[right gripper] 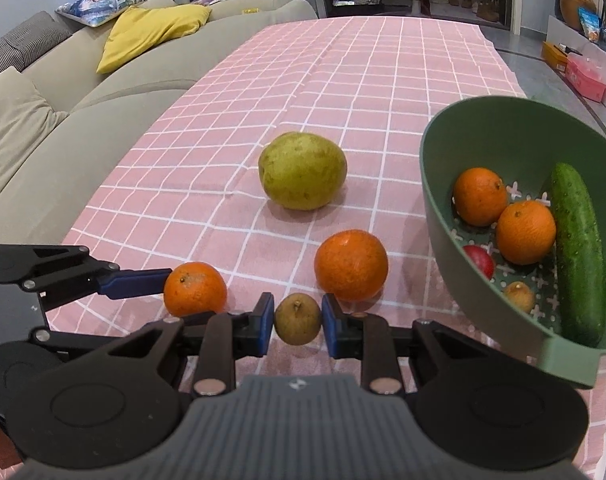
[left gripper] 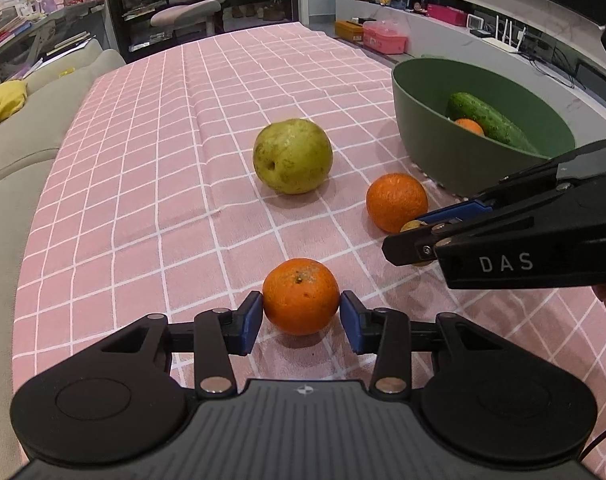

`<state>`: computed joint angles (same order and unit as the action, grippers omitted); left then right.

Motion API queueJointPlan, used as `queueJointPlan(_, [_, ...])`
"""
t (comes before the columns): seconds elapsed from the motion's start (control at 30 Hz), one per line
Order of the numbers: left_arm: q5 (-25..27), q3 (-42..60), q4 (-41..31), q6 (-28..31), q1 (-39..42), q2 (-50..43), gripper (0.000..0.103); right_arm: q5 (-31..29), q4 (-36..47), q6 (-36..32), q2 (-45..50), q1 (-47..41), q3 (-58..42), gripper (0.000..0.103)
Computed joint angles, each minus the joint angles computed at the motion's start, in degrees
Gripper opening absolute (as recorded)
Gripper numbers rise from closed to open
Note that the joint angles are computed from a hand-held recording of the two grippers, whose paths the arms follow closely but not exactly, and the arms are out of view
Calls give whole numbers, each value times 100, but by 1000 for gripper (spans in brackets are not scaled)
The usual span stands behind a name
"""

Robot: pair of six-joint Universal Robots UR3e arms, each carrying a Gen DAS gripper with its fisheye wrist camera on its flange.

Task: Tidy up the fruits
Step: 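Grasp an orange with the left tool while the right tool grasps the last brown fruit, then carry the orange with the left tool while the right tool carries the brown fruit to the colander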

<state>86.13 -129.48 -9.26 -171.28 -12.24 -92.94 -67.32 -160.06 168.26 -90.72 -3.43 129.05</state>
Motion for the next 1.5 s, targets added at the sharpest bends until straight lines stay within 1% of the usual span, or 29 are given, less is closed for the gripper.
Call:
queueJointPlan(0.13, [52, -25, -28, 16, -11, 91, 47, 9, 33, 10, -68, -22, 2, 22])
queueJointPlan(0.27, [171, 82, -376, 36, -51, 359, 47, 102, 179, 51, -209, -79, -100, 22])
queueJointPlan(0.37, [84, 165, -680, -44, 20, 704, 47, 271, 352, 104, -461, -239, -234, 22])
queueJointPlan(0.5, [264, 520, -1054, -156, -121, 841, 47, 475, 535, 143, -807, -545, -366, 22])
queueJointPlan(0.67, [493, 1177, -1404, -404, -492, 647, 47, 752, 833, 109, -1216, -1068, -380, 22])
queueJointPlan(0.97, [847, 2734, -1668, -608, -1341, -575, 47, 1196, 1239, -54, -1589, -2150, -433, 22])
queueJointPlan(1.17, [820, 3875, -1865, -648, -1712, -1520, 47, 1349, 1461, -162, -1473, -2782, -498, 22])
queueJointPlan(1.3, [835, 4670, -2130, -581, -1918, -2190, 47, 1335, 1497, -194, -1154, -3011, -656, 22])
queueJointPlan(1.43, [731, 5326, -2451, -534, -1951, -2669, 47, 1358, 1471, -122, -1007, -3274, -701, 22])
queueJointPlan(1.5, [650, 5668, -2645, -579, -1930, -2895, 47, 1417, 1516, -190, -939, -3406, -700, 22])
